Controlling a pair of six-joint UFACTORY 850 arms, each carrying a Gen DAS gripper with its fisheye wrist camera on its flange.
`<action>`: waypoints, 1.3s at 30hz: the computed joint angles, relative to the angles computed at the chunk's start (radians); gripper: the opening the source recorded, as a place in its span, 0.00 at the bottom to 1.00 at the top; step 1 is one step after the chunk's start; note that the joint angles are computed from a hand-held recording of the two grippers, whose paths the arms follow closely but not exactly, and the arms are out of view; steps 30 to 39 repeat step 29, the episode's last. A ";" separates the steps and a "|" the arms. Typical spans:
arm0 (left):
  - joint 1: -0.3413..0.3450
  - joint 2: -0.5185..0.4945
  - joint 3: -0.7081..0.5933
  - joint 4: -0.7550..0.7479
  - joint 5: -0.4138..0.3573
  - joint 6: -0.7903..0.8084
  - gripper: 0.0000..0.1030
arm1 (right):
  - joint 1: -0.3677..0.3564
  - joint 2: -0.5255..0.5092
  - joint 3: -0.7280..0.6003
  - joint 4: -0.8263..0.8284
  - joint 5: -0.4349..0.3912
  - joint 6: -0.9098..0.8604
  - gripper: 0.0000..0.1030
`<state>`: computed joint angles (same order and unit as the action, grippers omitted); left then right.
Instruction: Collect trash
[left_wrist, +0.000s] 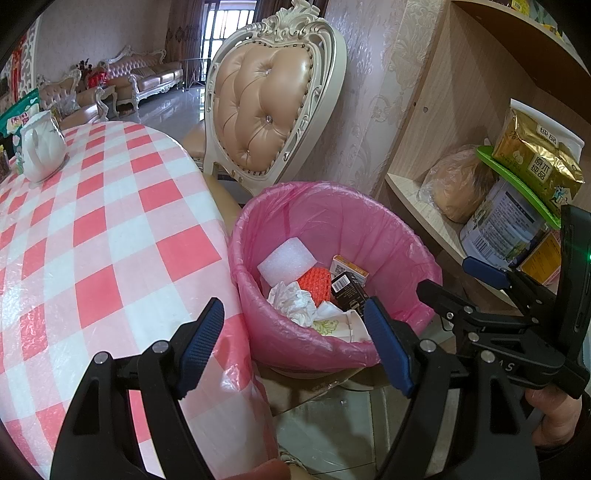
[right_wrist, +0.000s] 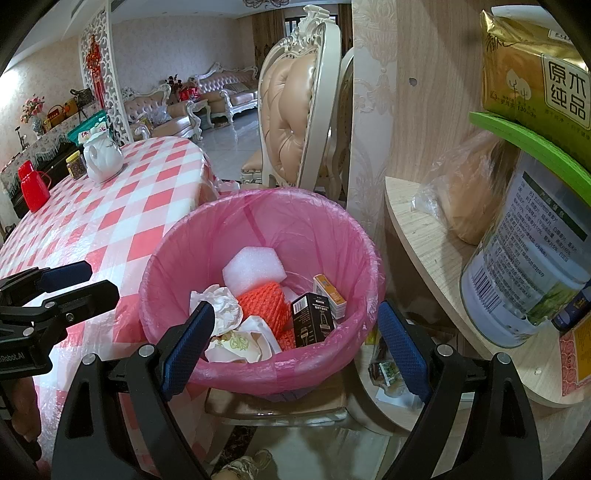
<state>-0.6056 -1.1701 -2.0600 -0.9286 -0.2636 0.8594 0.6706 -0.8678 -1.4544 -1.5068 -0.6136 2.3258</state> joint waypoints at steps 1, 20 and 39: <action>0.000 0.000 0.000 0.000 0.000 0.001 0.73 | 0.000 -0.001 0.000 0.000 0.000 0.001 0.82; -0.006 -0.011 -0.012 -0.055 -0.008 0.076 0.77 | -0.001 -0.007 -0.002 0.002 0.003 0.006 0.82; 0.001 -0.014 -0.021 -0.061 -0.028 0.066 0.82 | -0.003 -0.005 0.006 0.005 0.004 0.012 0.82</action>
